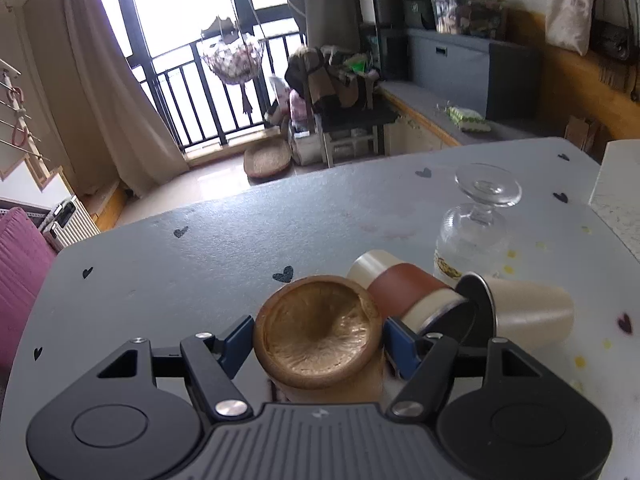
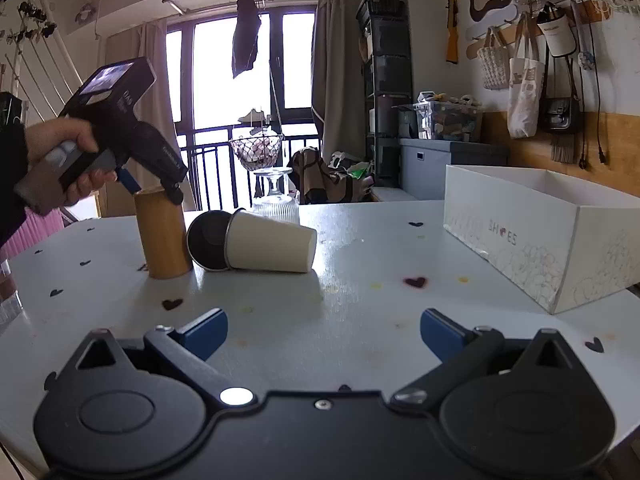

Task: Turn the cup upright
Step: 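Move the left gripper down onto the wooden cup and close on it, then lift the wooden cup with the left gripper and tilt it toward the right gripper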

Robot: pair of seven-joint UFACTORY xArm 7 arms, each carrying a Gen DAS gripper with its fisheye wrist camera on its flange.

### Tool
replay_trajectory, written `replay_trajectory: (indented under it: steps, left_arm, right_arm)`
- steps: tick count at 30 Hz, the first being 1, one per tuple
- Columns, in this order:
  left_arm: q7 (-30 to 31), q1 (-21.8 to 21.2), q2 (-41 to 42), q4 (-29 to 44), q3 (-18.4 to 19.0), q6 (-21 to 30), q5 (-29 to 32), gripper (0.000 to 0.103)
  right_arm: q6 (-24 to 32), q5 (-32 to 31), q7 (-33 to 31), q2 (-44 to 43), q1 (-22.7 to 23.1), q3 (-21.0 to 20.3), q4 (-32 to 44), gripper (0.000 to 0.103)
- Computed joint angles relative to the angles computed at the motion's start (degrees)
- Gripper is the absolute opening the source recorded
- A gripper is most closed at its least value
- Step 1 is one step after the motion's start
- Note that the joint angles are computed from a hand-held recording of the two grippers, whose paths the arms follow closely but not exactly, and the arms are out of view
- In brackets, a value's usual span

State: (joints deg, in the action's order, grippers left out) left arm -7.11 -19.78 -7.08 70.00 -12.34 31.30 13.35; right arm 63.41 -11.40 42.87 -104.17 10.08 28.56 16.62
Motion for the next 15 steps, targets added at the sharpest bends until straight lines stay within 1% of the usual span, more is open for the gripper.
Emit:
replay_trajectory:
  steps: [4,9,10,12,15]
  left_arm:
    - [1.04,0.59,-10.43,-14.46,0.52,-10.96,-0.14,0.071]
    - [2.9,0.46,-25.84,-33.2,1.4,-23.24,-3.54,0.071]
    - [2.92,0.7,-28.93,-36.92,1.17,-25.96,-3.95,0.071]
    - [1.95,2.18,-35.24,-43.91,-0.5,-30.71,-4.53,0.071]
    - [-1.02,4.3,-43.32,-51.39,-3.17,-34.77,-6.2,0.071]
  right_arm:
    - [-0.55,-0.27,-0.38,0.04,0.1,-0.42,0.14,0.103]
    - [-0.83,0.1,-0.36,-0.26,0.42,-0.1,0.24,0.103]
    - [-1.02,0.27,-0.3,-0.14,0.47,0.1,0.4,0.103]
    - [-1.66,0.53,-0.18,0.22,0.65,0.5,0.57,0.103]
    - [-2.37,0.87,-0.11,0.87,1.09,1.05,0.94,0.103]
